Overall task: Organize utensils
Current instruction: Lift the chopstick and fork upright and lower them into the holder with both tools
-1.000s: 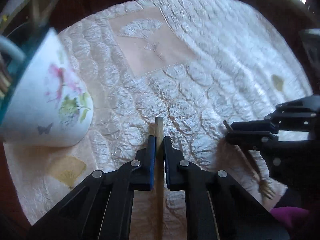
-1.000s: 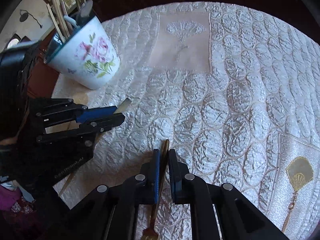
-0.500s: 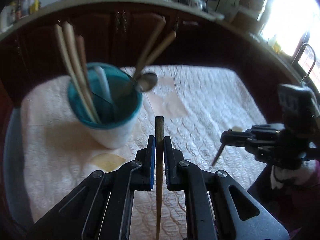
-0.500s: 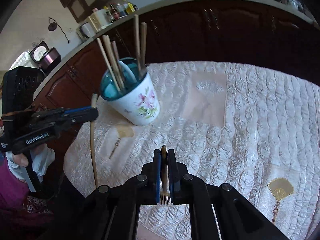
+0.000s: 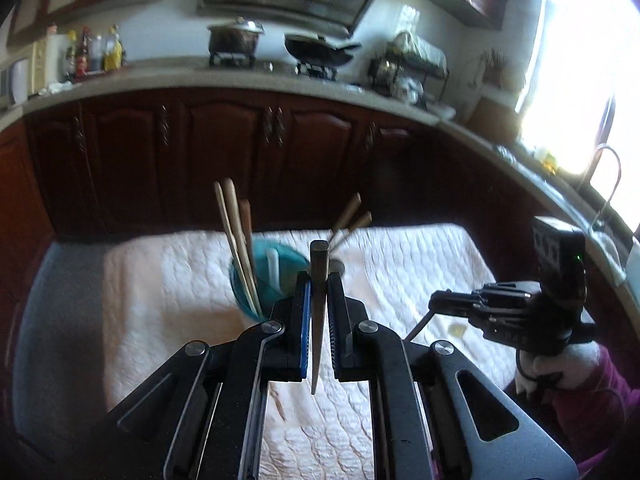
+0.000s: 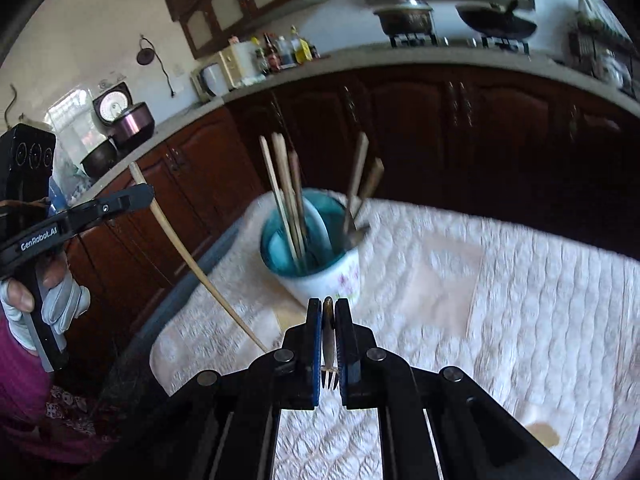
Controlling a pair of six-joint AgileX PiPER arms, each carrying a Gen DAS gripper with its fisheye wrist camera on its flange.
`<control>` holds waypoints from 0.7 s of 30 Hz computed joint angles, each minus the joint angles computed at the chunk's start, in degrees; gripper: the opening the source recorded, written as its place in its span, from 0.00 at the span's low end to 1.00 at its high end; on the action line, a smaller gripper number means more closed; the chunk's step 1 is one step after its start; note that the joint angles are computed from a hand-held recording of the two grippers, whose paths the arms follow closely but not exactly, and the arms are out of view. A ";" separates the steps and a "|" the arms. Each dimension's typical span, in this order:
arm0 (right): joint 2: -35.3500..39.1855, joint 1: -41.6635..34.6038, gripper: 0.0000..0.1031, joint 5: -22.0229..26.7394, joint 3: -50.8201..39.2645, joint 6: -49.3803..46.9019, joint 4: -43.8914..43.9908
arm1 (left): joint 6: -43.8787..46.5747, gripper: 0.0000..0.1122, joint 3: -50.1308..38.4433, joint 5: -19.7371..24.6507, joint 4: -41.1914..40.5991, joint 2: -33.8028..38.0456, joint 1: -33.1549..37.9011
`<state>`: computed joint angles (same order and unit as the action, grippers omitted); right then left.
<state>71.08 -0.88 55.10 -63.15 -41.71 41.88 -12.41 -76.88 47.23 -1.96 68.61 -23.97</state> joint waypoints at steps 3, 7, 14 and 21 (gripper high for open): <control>0.54 1.80 0.06 0.20 -4.64 2.54 -0.91 | 0.18 0.06 -3.17 0.63 0.73 0.67 1.24; 1.98 5.28 0.06 -0.97 -10.39 6.59 -2.96 | 0.13 0.06 -8.06 1.48 1.80 2.85 3.30; 7.05 11.36 0.06 -4.23 -18.39 12.54 -8.09 | 0.54 0.06 -14.73 2.01 1.24 7.31 6.81; 13.29 16.45 0.06 -7.56 -22.84 17.78 -13.34 | -2.77 0.06 -15.20 -0.70 6.51 11.57 6.36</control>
